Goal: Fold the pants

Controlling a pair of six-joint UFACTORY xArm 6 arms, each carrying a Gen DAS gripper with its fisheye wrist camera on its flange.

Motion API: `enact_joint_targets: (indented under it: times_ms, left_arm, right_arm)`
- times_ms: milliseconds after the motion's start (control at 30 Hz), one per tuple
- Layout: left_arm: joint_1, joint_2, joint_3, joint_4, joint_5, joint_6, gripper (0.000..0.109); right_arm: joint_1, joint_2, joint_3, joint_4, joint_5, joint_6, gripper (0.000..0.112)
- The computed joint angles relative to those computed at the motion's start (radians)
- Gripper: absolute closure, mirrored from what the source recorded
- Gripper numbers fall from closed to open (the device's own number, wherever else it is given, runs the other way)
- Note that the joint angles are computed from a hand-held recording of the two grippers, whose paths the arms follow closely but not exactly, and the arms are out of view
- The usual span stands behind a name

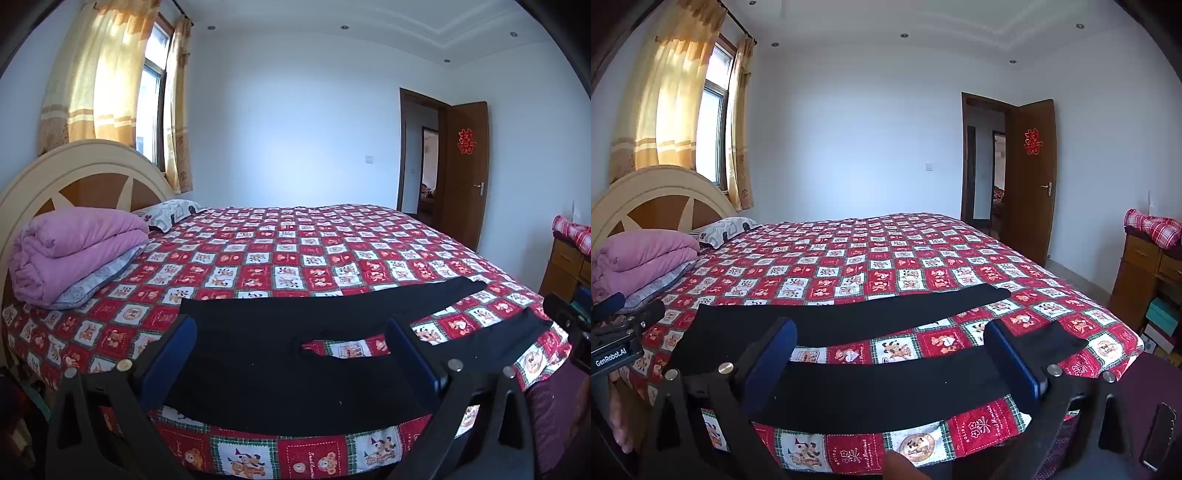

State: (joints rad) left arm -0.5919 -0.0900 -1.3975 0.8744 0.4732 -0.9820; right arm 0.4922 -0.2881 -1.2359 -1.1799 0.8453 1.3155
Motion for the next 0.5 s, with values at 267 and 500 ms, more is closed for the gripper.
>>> enact_joint_targets:
  times_ms: [267, 500]
  left_arm:
    - [0.004, -0.002, 0.006, 0.029, 0.004, -0.034, 0.006]
    - [0.010, -0.004, 0.007, 0.031, 0.012, -0.048, 0.006]
  right_arm:
    - [0.005, 0.007, -0.007, 0.003, 0.009, 0.001, 0.011]
    - [0.016, 0.013, -0.005, -0.003, 0.017, 0.015, 0.011]
